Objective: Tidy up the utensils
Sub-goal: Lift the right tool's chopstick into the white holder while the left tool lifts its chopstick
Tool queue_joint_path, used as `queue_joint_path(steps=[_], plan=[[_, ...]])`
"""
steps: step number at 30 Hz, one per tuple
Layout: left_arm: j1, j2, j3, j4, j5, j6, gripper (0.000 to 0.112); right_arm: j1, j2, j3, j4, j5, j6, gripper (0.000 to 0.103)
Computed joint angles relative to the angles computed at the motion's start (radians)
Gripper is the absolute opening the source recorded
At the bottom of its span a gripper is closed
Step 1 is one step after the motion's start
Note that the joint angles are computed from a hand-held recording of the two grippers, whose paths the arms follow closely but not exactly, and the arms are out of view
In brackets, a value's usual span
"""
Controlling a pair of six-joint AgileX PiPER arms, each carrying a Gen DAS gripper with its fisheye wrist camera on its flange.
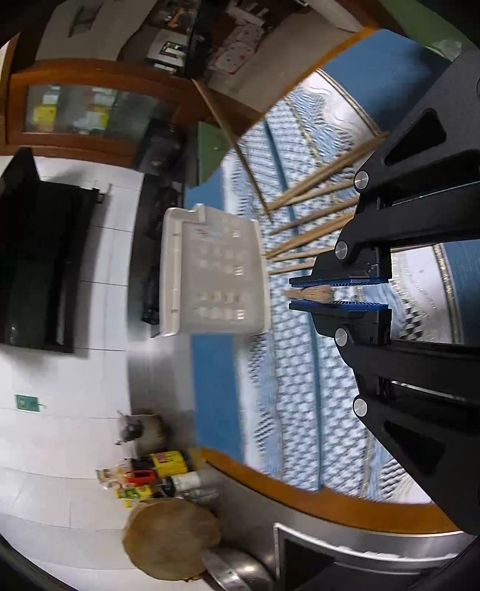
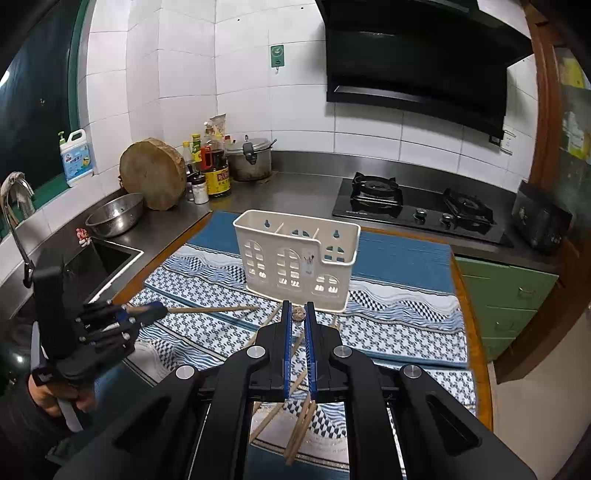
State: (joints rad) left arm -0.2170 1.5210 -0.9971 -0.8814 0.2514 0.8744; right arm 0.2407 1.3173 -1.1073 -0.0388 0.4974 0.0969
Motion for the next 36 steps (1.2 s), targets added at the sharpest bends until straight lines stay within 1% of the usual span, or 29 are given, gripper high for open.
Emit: queue_joint_path(steps=[1,3,4,7,8,11,15,20,23,27,30,34,36], plan=[[0.007,-0.001,-0.014,0.011,0.012,-0.007,0.005,-0.004,0.016,-0.033,0.006,0.018,-0.015,0.007],[0.011,0.0,-0.049,0.08,0.03,-0.067,0.005,-0.006,0.04,-0.085,0.007,0.048,-0.03,0.007],[0.014,0.006,-0.083,0.141,0.051,-0.122,0.005,-0.012,0.049,-0.109,0.018,0.061,-0.049,0.007],[0.021,0.021,-0.151,0.212,0.098,-0.178,0.005,-0.019,0.081,-0.211,0.013,0.127,-0.077,0.007],[0.025,0.027,-0.175,0.232,0.113,-0.191,0.005,-0.024,0.093,-0.251,0.014,0.153,-0.087,0.007],[0.029,0.038,-0.251,0.279,0.161,-0.232,0.005,-0.014,0.121,-0.35,-0.059,0.222,-0.065,0.007],[0.041,0.063,-0.385,0.308,0.238,-0.279,0.005,-0.024,0.181,-0.509,-0.089,0.318,-0.075,0.007],[0.028,0.092,-0.55,0.376,0.279,-0.356,0.005,-0.066,0.301,-0.702,-0.029,0.431,-0.131,0.007],[0.012,0.124,-0.662,0.432,0.285,-0.414,0.005,-0.076,0.395,-0.832,-0.002,0.504,-0.147,0.007],[-0.01,0.211,-0.837,0.506,0.295,-0.509,0.005,-0.083,0.524,-1.001,0.012,0.597,-0.155,0.007],[-0.025,0.312,-0.99,0.574,0.317,-0.591,0.005,-0.093,0.611,-1.119,0.023,0.654,-0.164,0.007],[-0.031,0.454,-1.175,0.636,0.376,-0.676,0.005,-0.105,0.7,-1.232,0.034,0.704,-0.174,0.007],[-0.032,0.507,-1.215,0.642,0.373,-0.693,0.005,-0.108,0.717,-1.24,0.037,0.702,-0.176,0.007]])
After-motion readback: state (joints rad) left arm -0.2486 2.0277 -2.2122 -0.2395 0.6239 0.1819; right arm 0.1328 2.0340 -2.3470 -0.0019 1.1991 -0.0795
